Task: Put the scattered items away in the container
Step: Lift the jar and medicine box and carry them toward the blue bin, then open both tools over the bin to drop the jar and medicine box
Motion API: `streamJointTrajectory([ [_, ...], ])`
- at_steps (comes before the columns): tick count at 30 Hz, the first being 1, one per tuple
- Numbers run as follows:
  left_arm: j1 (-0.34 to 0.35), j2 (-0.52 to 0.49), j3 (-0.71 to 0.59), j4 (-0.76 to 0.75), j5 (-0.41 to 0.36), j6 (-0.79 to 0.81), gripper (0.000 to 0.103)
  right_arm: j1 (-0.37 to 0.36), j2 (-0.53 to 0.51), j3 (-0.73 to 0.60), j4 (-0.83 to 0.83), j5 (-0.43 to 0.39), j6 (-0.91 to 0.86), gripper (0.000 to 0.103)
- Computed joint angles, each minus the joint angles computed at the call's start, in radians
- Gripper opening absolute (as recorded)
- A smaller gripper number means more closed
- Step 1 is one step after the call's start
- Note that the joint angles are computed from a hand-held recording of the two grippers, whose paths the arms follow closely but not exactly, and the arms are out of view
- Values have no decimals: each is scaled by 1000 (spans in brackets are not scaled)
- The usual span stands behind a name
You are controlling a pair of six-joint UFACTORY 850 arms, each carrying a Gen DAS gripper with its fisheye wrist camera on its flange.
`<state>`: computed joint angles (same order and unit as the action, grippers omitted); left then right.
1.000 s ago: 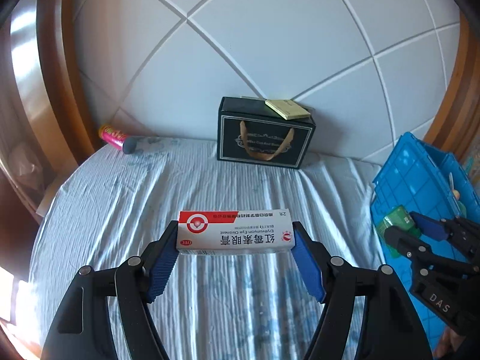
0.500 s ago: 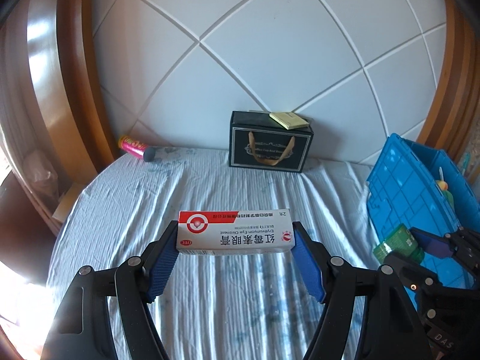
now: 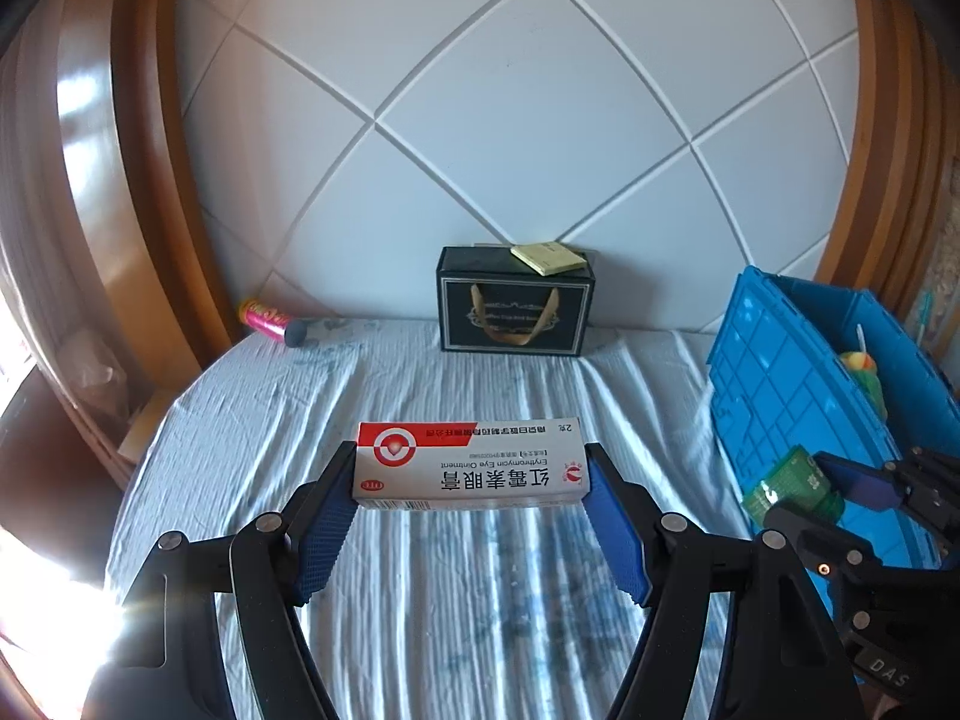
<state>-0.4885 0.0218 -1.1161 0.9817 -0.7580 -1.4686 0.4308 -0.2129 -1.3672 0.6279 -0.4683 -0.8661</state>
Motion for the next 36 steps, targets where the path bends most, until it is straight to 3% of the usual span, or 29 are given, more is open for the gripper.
streamJointTrajectory([
  [16, -123, -99, -151, 23, -130, -8, 72, -159, 79, 66, 294, -56, -305, 39],
  [36, -239, -415, -562, -23, -69, 169, 72, -431, 117, 92, 373, -51, -356, 39],
])
